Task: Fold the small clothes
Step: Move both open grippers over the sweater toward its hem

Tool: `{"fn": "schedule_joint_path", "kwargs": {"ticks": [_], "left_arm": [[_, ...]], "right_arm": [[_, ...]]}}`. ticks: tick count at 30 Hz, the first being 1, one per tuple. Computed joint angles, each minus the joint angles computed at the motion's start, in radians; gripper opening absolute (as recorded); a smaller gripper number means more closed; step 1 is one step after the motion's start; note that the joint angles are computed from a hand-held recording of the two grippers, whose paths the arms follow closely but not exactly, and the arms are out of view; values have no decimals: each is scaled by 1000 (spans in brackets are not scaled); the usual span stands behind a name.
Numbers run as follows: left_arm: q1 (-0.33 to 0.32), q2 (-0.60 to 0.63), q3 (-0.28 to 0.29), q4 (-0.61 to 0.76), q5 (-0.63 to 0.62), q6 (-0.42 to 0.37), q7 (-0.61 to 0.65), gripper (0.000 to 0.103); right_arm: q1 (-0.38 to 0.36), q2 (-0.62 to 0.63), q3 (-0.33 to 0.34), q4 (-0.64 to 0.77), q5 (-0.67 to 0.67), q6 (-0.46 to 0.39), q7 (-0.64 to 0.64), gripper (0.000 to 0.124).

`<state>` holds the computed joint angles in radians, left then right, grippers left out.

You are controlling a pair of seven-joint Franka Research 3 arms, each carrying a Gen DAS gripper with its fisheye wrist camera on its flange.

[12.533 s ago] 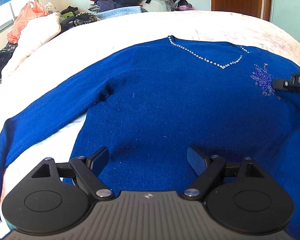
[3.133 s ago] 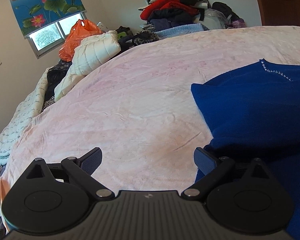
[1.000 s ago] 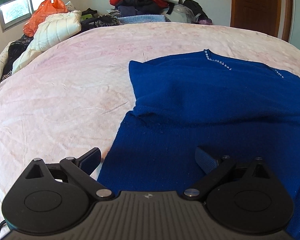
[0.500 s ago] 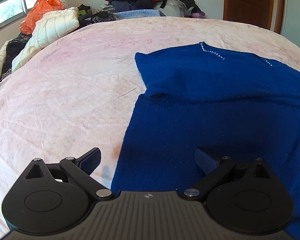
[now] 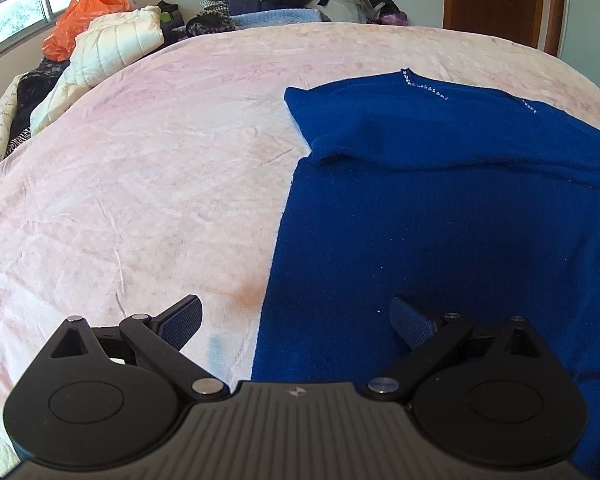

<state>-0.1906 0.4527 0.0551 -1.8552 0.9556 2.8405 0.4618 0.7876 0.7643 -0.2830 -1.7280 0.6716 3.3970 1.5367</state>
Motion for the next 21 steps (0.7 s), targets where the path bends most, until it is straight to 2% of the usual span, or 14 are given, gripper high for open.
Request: {"fn": "schedule_joint_path", "kwargs": {"ticks": [2, 3, 6, 11, 13, 17, 21], "left_arm": [[-1, -5, -2, -9, 3, 4, 7, 101], [-3, -7, -1, -12, 7, 4, 8, 101], [-14, -17, 7, -24, 39, 2, -10, 101], [3, -27, -14, -43, 23, 4, 9, 101], [-1, -29, -12, -46, 29, 0, 8, 101], [5, -34, -21, -55, 21, -4, 26, 101], [13, -40, -28, -63, -2, -12, 48, 101]], "right_arm": [[-137, -47, 159, -43, -67, 44, -4, 93], [-186, -61, 213, -61, -90, 60, -3, 93], [-307, -91, 339, -108, -151, 79, 15, 94], [-519, -117, 540, -192, -322, 107, 91, 94], [-559, -126, 574, -216, -376, 102, 122, 94], [-562, -152, 564, -242, -425, 43, 133, 94], [-622, -161, 615, -273, -476, 48, 146, 94]]}}
